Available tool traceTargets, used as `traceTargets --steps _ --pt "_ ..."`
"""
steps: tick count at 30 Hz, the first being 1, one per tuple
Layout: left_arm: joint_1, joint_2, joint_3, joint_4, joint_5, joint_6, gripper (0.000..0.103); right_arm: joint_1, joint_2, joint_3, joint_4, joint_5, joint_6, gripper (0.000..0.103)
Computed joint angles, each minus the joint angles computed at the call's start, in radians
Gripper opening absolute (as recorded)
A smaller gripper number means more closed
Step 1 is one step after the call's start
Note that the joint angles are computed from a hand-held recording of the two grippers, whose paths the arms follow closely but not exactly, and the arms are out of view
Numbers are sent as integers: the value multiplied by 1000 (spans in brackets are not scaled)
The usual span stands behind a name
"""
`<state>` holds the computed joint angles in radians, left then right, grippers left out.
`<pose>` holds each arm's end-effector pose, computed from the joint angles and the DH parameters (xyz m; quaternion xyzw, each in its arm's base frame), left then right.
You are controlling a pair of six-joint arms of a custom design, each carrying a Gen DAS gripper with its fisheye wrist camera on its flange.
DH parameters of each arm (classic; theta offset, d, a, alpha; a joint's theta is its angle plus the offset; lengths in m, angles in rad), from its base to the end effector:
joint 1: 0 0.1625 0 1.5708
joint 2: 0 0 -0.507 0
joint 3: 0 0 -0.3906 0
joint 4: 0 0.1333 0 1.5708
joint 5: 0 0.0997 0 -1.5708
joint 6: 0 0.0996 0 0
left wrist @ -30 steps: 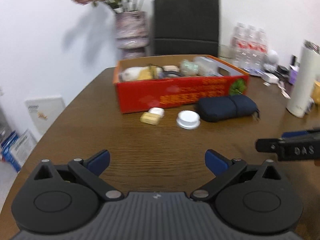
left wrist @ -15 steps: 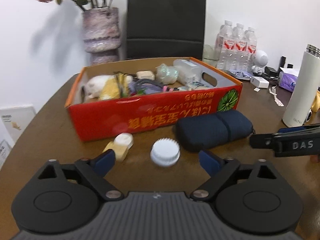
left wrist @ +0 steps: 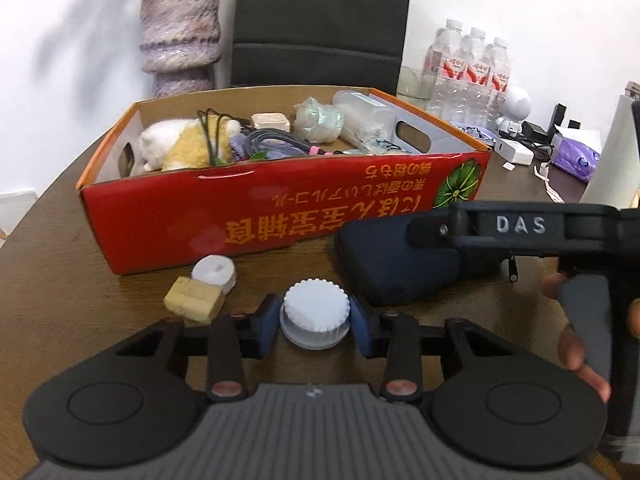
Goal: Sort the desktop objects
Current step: 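Grasp the white round lid with the left tool while the right grasps the navy pouch, then carry the lid and navy pouch into the box and open both tools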
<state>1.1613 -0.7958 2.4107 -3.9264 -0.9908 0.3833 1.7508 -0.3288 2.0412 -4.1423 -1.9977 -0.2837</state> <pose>-0.0137 -0.5035 0.1403 0.2494 0.8640 -0.3503 0.2620 0.1906 -0.5330 -0.0442 0.1183 -0.8850 0.3965 0.2134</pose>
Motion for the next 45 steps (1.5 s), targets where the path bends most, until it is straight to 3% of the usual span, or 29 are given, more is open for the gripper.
traceTargets --steps 4,7,11,14,15,17,20,23,26,28,30,32,34,36,40,42,45 --pt "3 -23 21 -15 2 -42 39 17 19 -20 -10 -21 -17 103" --pt "1 -36 33 -31 12 -51 39 10 30 -14 -33 31 -88 103" --pt "2 -52 42 -28 16 -56 39 -8 17 -6 -10 74 -52 100" --pt "-2 -59 55 -30 19 -74 39 -13 -7 14 4 82 6 73" --pt "-4 -60 62 -33 16 -83 39 -21 -23 32 11 105 26 57" --pt "-13 -62 77 -44 17 -91 39 -35 -50 68 31 147 52 48" --pt "-27 -64 109 -71 24 -99 39 2 -38 102 -26 56 54 48" --pt "-41 -70 146 -97 39 -118 39 69 6 164 -175 -89 43 49" --pt "-51 -74 182 -127 57 -130 39 121 34 264 -262 -180 114 55" --pt "-62 -80 206 -141 65 -142 39 127 45 355 -328 -118 89 58" --pt "-71 -88 229 -162 62 -149 39 125 59 421 -413 -58 20 77" --pt "-86 -91 255 -185 64 -158 39 128 66 451 -469 -34 -148 95" --pt "-100 -88 278 -215 69 -164 39 124 68 444 -471 -25 -337 96" --pt "-112 -88 299 -235 78 -175 39 104 57 412 -415 -1 -434 96" --pt "-140 -85 343 -285 113 -201 39 57 -11 346 -146 89 -346 86" --pt "-150 -86 361 -303 126 -209 39 54 -4 316 -119 115 -335 73" --pt "-151 -90 365 -306 135 -210 39 72 -5 290 -86 81 -292 67"
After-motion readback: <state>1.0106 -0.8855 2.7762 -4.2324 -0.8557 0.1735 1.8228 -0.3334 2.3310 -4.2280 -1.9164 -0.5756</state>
